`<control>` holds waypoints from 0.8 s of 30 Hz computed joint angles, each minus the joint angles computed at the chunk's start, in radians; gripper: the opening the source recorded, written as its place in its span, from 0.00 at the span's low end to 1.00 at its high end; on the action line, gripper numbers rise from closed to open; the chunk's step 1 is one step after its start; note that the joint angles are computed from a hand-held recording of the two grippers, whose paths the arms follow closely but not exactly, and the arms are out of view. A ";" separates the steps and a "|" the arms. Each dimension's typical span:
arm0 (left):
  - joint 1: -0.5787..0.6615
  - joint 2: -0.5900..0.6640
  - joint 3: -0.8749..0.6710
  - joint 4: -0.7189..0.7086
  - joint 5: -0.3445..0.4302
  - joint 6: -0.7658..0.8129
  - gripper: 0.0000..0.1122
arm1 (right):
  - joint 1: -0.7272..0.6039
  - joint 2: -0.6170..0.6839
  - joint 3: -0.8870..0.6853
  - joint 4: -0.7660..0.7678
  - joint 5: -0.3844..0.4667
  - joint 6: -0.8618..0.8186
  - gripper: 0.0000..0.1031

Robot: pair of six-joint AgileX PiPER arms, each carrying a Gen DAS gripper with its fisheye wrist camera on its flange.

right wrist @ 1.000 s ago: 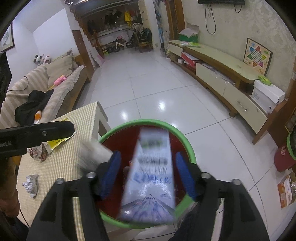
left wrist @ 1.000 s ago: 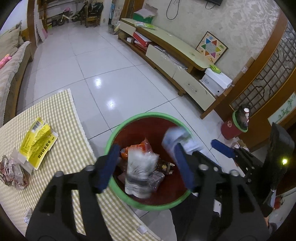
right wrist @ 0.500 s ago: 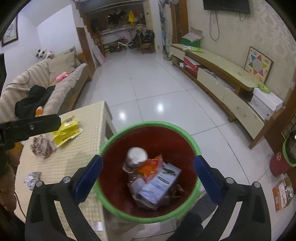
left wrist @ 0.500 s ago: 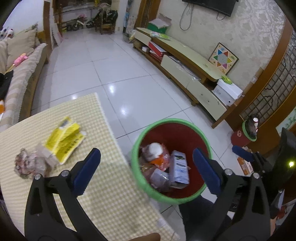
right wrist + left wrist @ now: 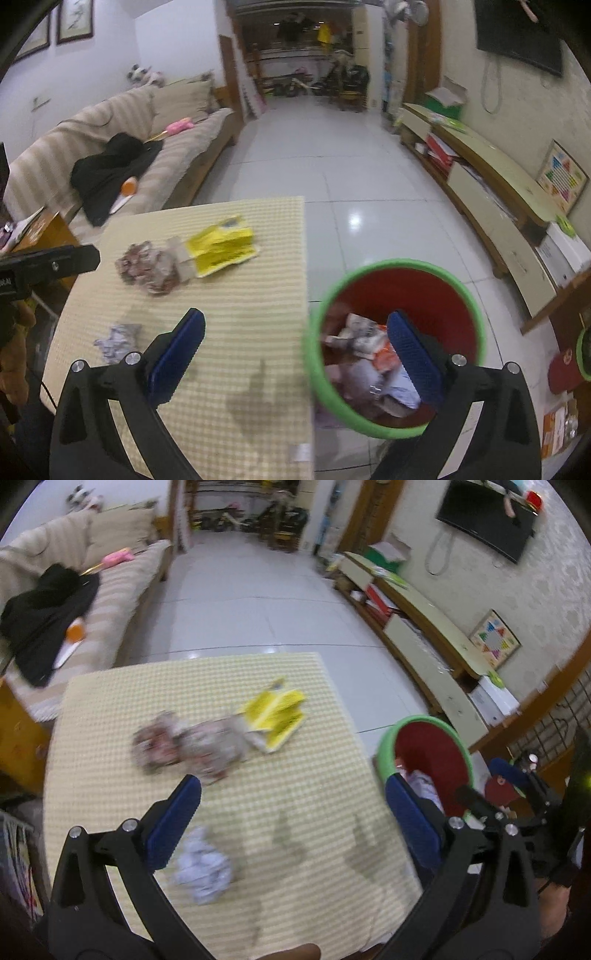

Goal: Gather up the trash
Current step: 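Move both tools back toward the remaining trash on the table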

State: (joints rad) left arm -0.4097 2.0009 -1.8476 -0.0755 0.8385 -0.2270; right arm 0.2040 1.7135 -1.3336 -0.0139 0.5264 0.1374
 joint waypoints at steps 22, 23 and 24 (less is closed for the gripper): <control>0.292 0.101 0.010 -0.137 0.004 0.193 0.87 | 0.179 0.508 -0.689 0.009 0.256 0.035 0.93; 0.291 0.138 -0.031 -0.132 0.019 0.192 0.87 | 0.178 0.537 -0.730 0.014 0.273 0.039 0.93; 0.293 0.156 -0.050 -0.131 0.026 0.192 0.87 | 0.175 0.567 -0.775 0.023 0.293 0.039 0.93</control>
State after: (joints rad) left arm -0.1172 2.1567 -1.8976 -0.2060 0.8642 -0.0351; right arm 0.3788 2.2808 -2.1085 0.0095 0.8190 0.1765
